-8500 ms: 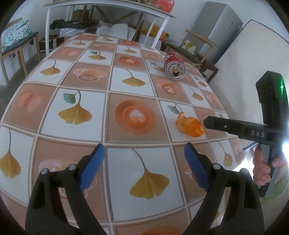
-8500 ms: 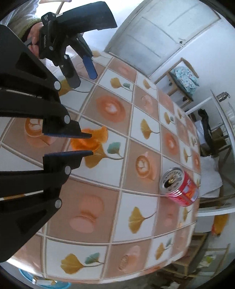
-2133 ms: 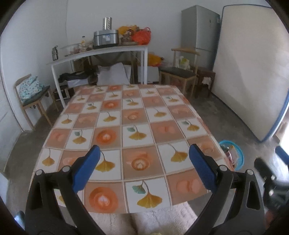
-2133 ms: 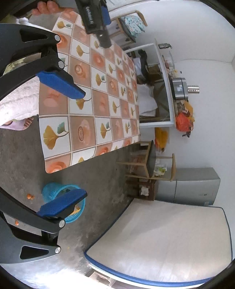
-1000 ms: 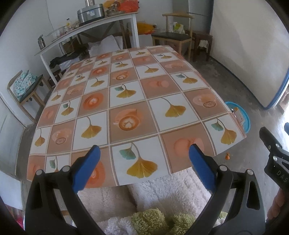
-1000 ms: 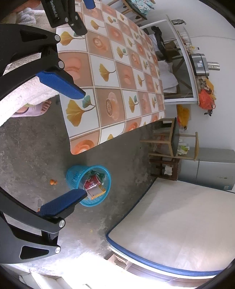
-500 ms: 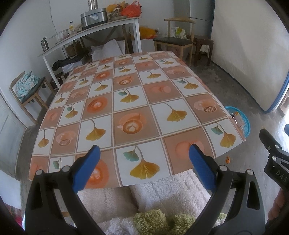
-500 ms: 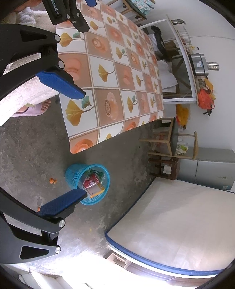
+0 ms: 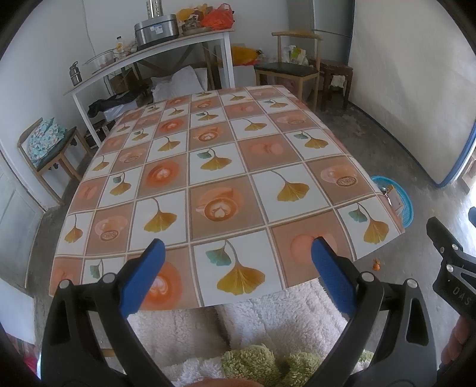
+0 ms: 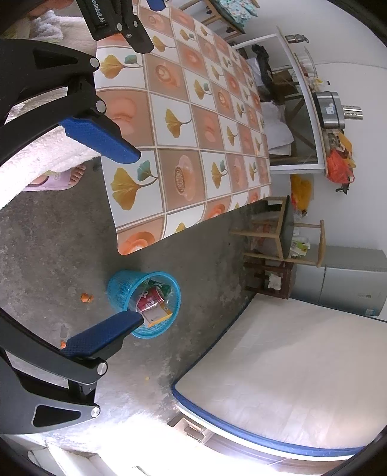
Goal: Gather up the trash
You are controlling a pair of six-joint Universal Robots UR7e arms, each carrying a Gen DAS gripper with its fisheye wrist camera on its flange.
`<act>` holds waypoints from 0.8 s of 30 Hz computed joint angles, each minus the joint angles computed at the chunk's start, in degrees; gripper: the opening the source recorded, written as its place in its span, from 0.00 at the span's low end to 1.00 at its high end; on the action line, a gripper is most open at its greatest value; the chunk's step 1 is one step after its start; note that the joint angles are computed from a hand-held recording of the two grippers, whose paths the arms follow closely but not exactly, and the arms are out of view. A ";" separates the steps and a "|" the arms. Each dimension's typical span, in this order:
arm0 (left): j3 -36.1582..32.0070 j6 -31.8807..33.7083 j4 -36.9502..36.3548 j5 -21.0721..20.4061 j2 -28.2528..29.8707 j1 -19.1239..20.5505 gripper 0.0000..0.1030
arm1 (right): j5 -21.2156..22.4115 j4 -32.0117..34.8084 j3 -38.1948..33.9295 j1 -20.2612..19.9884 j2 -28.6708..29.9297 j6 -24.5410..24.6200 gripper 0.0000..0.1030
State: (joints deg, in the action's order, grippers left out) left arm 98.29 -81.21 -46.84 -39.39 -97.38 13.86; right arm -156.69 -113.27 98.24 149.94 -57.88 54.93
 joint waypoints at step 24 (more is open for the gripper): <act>-0.46 -0.69 0.62 -0.29 0.34 0.05 0.92 | -0.27 2.73 0.97 -0.44 -1.74 3.73 0.94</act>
